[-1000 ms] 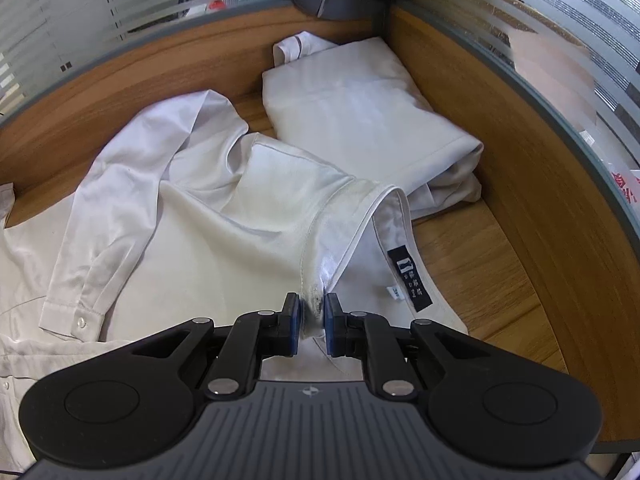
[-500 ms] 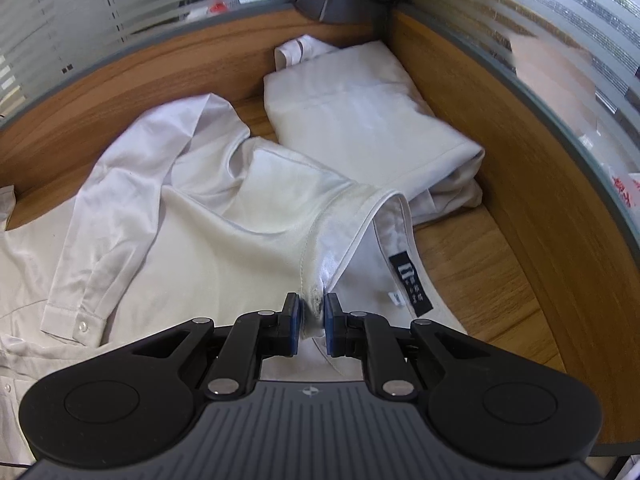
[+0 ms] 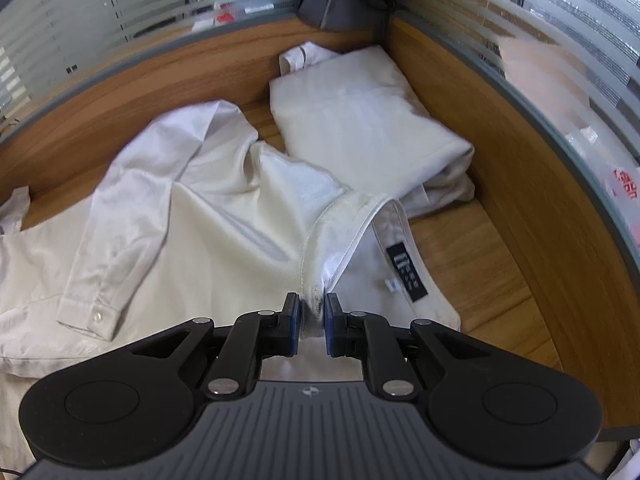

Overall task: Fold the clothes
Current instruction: 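Hold the front edge and collar with both grippers and pull them taut, then open both grippers and release the shirt onto the desk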

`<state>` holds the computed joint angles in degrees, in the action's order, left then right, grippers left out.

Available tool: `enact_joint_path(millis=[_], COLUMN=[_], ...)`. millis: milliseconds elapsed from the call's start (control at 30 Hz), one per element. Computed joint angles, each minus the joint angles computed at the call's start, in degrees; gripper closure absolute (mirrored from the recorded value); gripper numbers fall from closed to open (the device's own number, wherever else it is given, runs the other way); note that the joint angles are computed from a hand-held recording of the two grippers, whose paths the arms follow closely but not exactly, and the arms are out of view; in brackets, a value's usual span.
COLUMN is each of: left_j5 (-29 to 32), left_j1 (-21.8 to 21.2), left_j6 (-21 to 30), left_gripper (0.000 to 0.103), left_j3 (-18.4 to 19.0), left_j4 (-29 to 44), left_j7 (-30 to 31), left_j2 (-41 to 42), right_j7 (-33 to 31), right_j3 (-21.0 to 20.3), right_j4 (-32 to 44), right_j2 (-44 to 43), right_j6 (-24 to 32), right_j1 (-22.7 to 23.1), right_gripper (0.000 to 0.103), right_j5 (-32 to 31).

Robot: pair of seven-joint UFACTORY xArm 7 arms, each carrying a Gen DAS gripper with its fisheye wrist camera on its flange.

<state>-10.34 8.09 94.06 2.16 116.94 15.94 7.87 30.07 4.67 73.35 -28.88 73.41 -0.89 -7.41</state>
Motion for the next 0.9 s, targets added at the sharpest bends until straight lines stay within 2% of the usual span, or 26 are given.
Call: enact_joint_path(millis=[267, 367, 533, 633, 700, 767, 800, 867, 900], left_j5=[0.79, 0.77, 0.72, 2.24, 3.33, 5.46, 6.84, 9.88, 11.31], left_j1=[-0.17, -0.07, 0.74, 0.37, -0.16, -1.08, -1.59, -2.48, -2.83], left_j6=[-0.43, 0.9, 6.89, 6.45, 4.61, 1.54, 0.09, -2.13, -3.37], left_gripper=[0.087, 0.087, 0.087, 0.086, 0.086, 0.076, 0.074, 0.056, 0.053], left_j3=[0.21, 0.13, -0.23, -0.52, -0.56, -0.57, -0.56, -0.5, -0.45], left_j4=[-2.61, 0.74, 10.15, 8.44, 4.64, -1.06, -3.76, -7.9, -9.79], left_j7=[-1.63, -1.01, -0.22, 0.27, 0.15, 0.31, 0.48, 0.84, 0.94], left_j2=[-0.7, 0.46, 4.75, 4.41, 3.1, 0.79, -0.31, -2.16, -3.17], right_j7=[0.66, -0.1, -0.76, -0.53, -0.27, 0.01, 0.13, 0.07, -0.24], right_j3=[0.11, 0.16, 0.12, 0.08, 0.1, 0.29, 0.43, 0.83, 1.19], right_j4=[-2.36, -0.25, 2.85, 1.87, 0.57, -1.06, -1.7, -2.64, -2.59], right_j2=[-0.19, 0.38, 1.03, 0.7, 0.54, 0.65, 0.87, 1.25, 1.59], right_j6=[-0.45, 0.13, 2.23, 2.7, 2.79, 2.84, 3.17, 4.25, 5.31], right_j1=[-0.32, -0.19, -0.11, -0.06, 0.02, 0.09, 0.08, 0.1, 0.15], right_gripper=[0.089, 0.089, 0.089, 0.089, 0.088, 0.087, 0.083, 0.075, 0.069], right_j5=[-0.96, -1.3, -1.17, -0.83, -0.6, -0.68, -0.93, -1.89, -2.74])
